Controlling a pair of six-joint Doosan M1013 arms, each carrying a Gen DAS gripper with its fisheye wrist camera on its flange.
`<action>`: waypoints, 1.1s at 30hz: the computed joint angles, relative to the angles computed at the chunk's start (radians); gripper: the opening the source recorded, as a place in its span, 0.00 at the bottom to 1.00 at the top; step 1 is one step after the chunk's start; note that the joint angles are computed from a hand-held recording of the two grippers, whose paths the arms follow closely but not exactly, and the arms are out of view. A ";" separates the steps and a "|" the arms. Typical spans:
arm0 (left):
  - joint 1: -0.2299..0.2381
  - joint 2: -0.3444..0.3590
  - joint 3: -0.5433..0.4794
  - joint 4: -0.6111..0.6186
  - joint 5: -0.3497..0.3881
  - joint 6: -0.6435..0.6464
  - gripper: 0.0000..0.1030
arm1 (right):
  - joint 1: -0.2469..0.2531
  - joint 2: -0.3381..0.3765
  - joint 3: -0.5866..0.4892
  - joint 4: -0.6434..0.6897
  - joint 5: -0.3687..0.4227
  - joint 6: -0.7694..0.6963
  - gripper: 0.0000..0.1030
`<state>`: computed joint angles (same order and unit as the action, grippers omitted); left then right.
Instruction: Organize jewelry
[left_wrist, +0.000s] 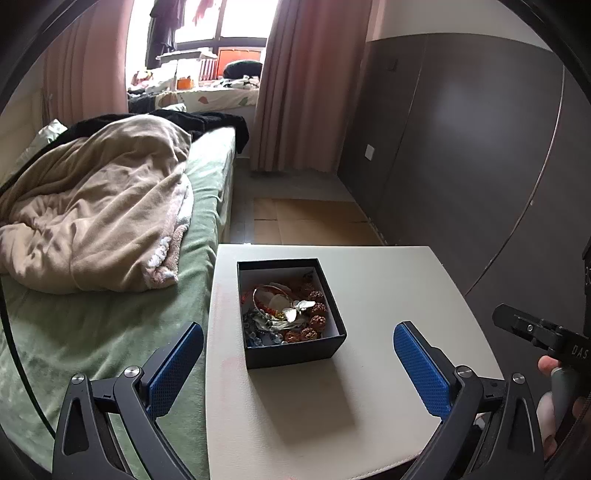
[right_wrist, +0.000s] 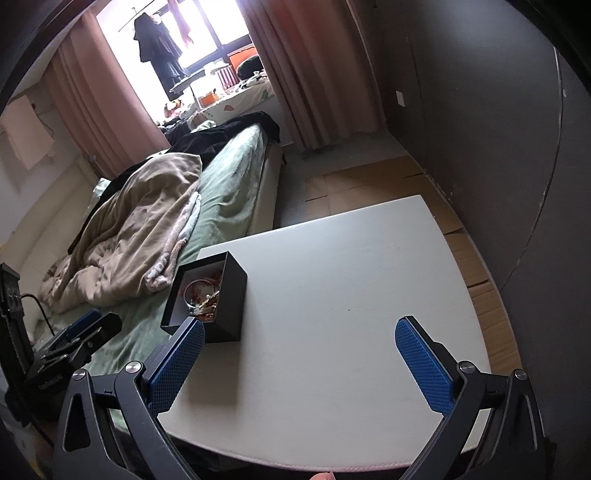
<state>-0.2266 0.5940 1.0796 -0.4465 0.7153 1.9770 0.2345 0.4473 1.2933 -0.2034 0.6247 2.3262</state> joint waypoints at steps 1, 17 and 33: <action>0.000 0.000 -0.001 0.002 0.001 -0.003 1.00 | 0.000 0.000 -0.001 0.002 0.001 -0.002 1.00; -0.003 -0.002 0.005 0.011 -0.010 -0.001 1.00 | -0.001 0.003 -0.006 0.007 0.006 -0.006 1.00; -0.003 -0.001 0.000 0.015 -0.008 -0.001 1.00 | 0.002 0.004 -0.011 -0.001 0.010 -0.001 1.00</action>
